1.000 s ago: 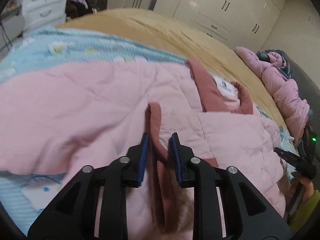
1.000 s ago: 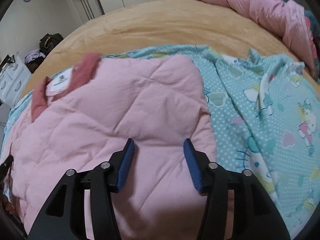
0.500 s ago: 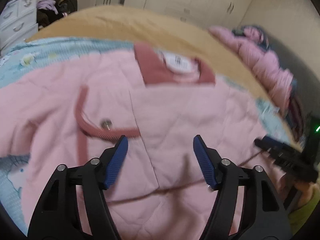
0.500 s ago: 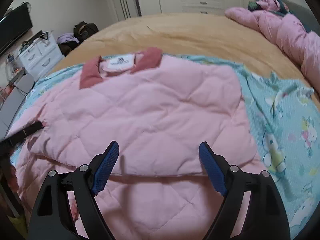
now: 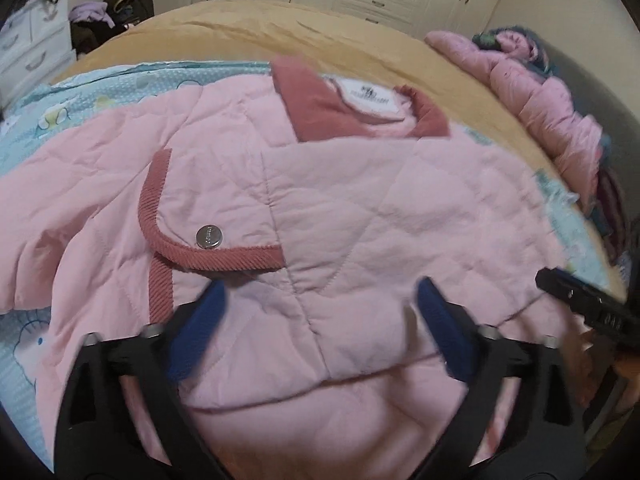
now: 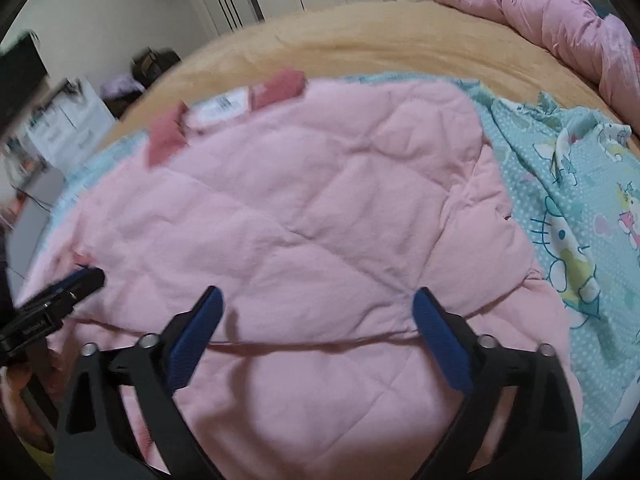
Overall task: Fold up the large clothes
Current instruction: 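Lay the cuff flat on the jacket front and open the left gripper, then move the left gripper over to the other jacket sleeve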
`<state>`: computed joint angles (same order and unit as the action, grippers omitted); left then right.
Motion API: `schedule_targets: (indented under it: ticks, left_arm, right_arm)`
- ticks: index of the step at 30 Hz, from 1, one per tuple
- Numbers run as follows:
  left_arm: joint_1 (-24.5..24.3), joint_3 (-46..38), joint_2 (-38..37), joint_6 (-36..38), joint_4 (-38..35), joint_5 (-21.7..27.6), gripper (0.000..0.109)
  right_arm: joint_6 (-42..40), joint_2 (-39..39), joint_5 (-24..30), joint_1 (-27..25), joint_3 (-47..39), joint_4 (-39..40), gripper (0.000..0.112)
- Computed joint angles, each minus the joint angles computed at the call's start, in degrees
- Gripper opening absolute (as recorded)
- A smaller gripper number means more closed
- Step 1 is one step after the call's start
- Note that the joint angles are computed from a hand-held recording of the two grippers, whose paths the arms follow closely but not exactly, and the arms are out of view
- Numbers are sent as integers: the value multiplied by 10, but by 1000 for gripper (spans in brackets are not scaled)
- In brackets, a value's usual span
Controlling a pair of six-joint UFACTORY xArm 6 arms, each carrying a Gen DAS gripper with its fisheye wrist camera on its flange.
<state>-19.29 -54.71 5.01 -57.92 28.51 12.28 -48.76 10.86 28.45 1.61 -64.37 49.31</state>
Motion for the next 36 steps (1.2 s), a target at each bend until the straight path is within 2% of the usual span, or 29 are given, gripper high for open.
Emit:
schedule_targets:
  ticks: [1,4,11,14,18,36]
  left_arm:
    - [-1,6,-8,19,-25,-4,94]
    - [-1,19,-30,17,-39,-5,94]
    - [3,55,-104,-129,129,22,94]
    - [7,83,-143,-177,167,29,94]
    - [18,116,-180,-176,148,0,94]
    - [60,228,-384,-150,94,104,94]
  right_arm:
    - [-9,-9,13,-3,3,10,99]
    - [-30,-34,24,-4,15,27,99]
    - [-51,-83,40,1,37,55,99]
    - [-41,-97,53,5,43,47,99]
    - [-45,-115,61,19,50,62,99]
    - [-48,-167,62,123,58,96,99]
